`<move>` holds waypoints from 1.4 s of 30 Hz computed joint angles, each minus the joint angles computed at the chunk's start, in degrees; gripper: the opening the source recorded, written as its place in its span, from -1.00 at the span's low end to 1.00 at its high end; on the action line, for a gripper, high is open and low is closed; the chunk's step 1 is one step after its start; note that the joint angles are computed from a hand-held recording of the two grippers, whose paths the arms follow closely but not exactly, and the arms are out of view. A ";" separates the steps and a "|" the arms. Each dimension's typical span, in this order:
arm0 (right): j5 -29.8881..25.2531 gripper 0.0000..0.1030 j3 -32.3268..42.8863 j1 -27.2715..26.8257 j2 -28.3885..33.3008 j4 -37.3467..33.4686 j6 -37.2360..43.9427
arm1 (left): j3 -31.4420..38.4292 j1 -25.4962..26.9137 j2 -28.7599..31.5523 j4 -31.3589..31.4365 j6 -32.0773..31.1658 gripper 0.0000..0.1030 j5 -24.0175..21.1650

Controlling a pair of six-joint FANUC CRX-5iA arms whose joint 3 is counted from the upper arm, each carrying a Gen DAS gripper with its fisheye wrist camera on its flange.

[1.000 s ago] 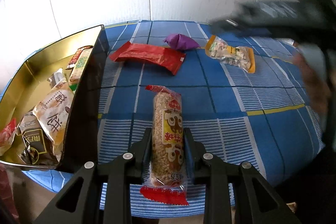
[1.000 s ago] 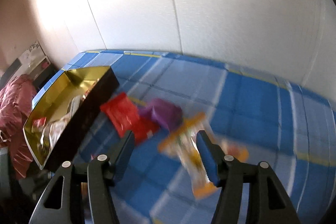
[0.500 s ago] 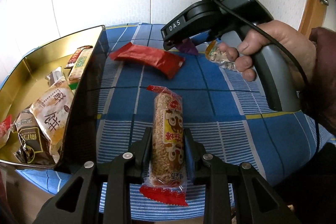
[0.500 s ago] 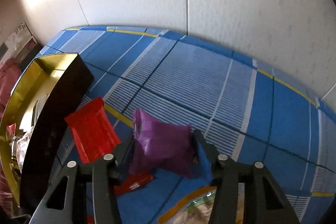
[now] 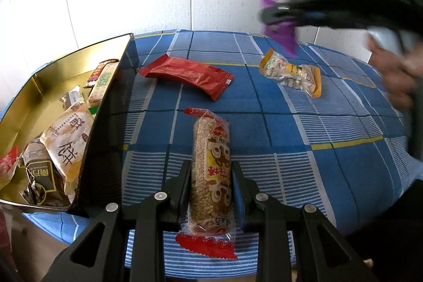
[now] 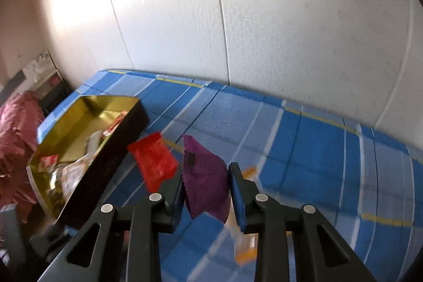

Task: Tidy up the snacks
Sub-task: 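Lift the purple pouch with right gripper while left gripper carries the rice stick toward the tray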

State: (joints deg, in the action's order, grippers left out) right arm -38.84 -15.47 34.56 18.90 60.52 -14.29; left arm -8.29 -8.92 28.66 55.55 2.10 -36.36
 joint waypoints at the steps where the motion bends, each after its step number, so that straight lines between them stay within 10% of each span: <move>1: 0.85 -0.40 -1.79 0.76 -1.39 0.00 -1.22 | 0.05 -0.02 -0.03 -0.27 0.23 -0.45 0.11; 8: -0.24 -0.40 -9.24 6.67 -5.46 -3.83 -8.24 | 4.30 -0.03 0.99 -7.77 7.87 -0.45 -1.54; 18: 0.30 -0.46 -17.00 7.42 -7.20 3.94 -29.42 | 1.26 0.97 -4.60 1.18 3.57 -0.45 -0.87; 42: -0.07 -0.46 -20.45 7.46 -8.66 9.22 -38.97 | 7.00 6.93 -2.83 -10.21 22.84 -0.45 6.14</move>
